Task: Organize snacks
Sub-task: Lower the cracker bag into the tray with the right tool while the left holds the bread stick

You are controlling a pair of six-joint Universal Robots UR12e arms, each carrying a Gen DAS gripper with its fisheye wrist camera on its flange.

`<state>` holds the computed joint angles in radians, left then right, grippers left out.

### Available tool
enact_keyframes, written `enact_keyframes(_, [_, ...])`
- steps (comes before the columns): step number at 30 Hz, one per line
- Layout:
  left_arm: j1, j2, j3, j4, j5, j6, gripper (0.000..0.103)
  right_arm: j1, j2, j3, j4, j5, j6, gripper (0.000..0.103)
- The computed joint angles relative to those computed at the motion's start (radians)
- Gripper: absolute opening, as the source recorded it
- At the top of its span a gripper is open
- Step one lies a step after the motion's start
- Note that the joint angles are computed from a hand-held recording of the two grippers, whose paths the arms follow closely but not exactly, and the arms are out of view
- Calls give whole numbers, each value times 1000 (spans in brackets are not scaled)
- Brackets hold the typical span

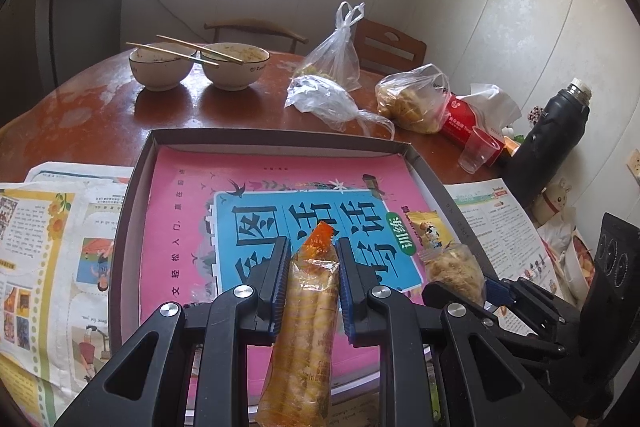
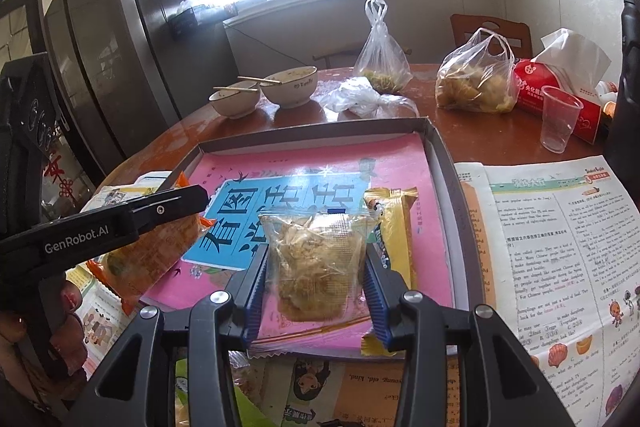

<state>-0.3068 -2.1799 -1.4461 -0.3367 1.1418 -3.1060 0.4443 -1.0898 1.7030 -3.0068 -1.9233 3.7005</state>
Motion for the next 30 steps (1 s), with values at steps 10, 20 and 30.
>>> enact_keyframes(10, [-1,-3,0,-20,6,7,23,-3,10,-7,29,34,-16,44])
enact_keyframes(20, [-3,-6,2,-37,22,14,23,-2,11,-14,63,36,-23,44])
enact_keyframes(30, [-6,-5,1,-41,41,19,23,3,6,-20,109,-4,-17,45])
